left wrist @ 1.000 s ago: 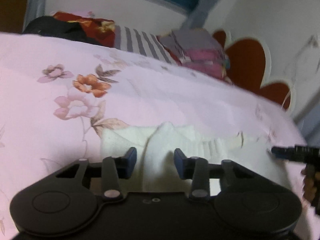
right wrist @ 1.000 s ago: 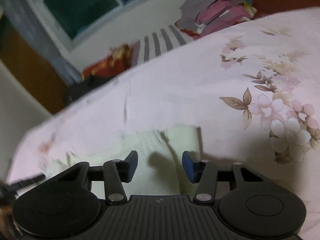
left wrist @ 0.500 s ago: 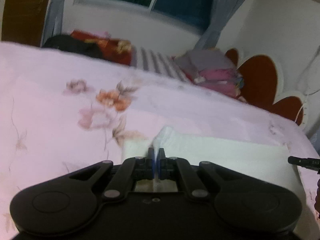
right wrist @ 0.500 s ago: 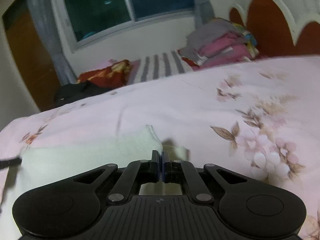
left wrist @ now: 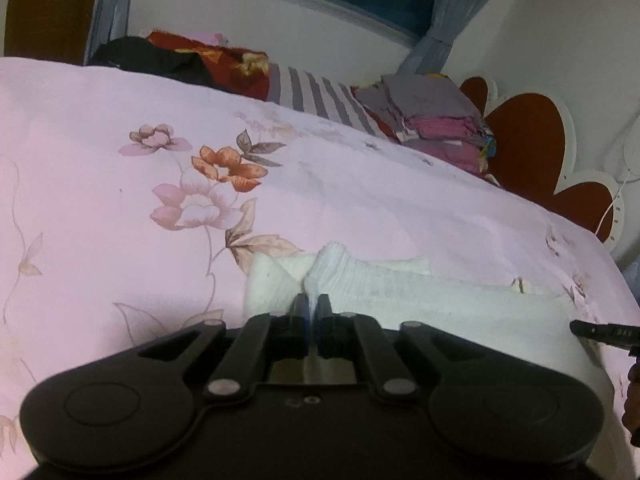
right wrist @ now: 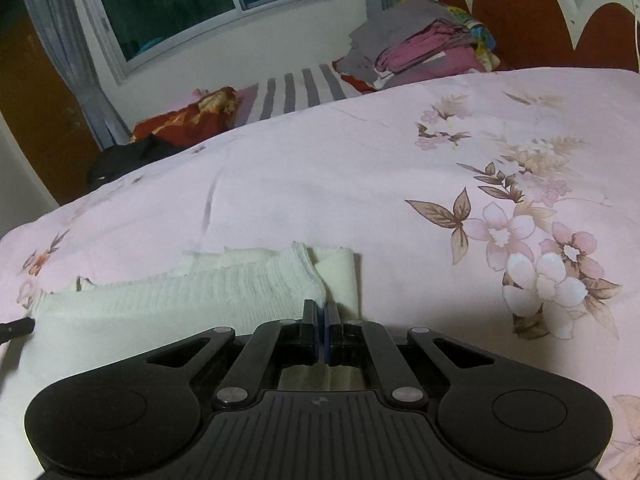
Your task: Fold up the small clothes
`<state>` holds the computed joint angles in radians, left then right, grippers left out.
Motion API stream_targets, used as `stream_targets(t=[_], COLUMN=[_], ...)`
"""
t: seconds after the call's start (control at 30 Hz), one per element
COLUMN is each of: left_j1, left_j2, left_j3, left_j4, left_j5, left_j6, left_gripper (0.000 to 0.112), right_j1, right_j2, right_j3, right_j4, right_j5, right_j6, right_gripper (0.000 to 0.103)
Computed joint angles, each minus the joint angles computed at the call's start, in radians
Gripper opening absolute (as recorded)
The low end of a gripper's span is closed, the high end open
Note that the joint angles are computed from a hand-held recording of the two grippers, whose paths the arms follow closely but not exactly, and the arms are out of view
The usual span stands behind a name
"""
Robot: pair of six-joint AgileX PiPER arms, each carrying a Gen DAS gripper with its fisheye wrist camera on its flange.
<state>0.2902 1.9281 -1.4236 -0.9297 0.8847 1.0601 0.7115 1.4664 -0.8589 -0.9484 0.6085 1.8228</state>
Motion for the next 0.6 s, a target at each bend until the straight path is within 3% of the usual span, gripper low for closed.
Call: stream_targets(t=[0.03, 0.07, 0.1, 0.13, 0.17, 0.23, 0.3, 0.37, 0.5, 0.6], left_j1=[0.009, 0.016, 0.023, 0.026, 0.024, 0.002, -0.046, -0.11, -0.229, -0.192], left_j2=[0.003, -0.003, -0.029, -0.067, -0.09, -0.104, -0.114, -0.115, -0.152, -0.161], left_j3=[-0.014, -0.013, 0.011, 0.053, 0.08, 0.073, 0.077, 0.079, 0.177, 0.227], left_j4=[0.0, -0.01, -0.034, -0.074, -0.11, -0.113, -0.105, -0.053, -0.006, -0.051], left_j5=[0.02, 0.017, -0.005, -0.044, -0.06, -0.024, 0.006, 0.03, -0.113, -0.157], left_j6=[-0.002, 0.011, 0.051, 0.111, 0.167, 0.206, 0.211, 0.169, 0.203, 0.264], left_gripper=[0.017, 0.034, 0.055, 0.063, 0.067, 0.065, 0.062, 0.063, 0.065, 0.065], right_j1=[-0.003, -0.009, 0.0, 0.032, 0.064, 0.086, 0.089, 0.096, 0.133, 0.145], right_j2=[-0.005, -0.013, -0.018, -0.03, -0.045, -0.053, 0.012, 0.082, 0.25, 0.273], right_j3=[-0.002, -0.009, -0.023, -0.036, -0.031, -0.043, -0.129, -0.197, -0.381, -0.377], right_j4=[0.011, 0.039, 0.053, 0.026, -0.037, -0.092, -0.028, 0.0, 0.137, 0.13], right_j5=[-0.003, 0.004, 0.04, 0.106, 0.138, 0.117, 0.103, 0.045, 0.04, 0.053], right_j6=[-0.013, -0.04, -0.049, -0.021, 0.033, 0.055, -0.043, -0.097, -0.331, -0.364], right_gripper=[0.002, 0.002, 0.016, 0.047, 0.058, 0.06, 0.06, 0.051, 0.051, 0.051])
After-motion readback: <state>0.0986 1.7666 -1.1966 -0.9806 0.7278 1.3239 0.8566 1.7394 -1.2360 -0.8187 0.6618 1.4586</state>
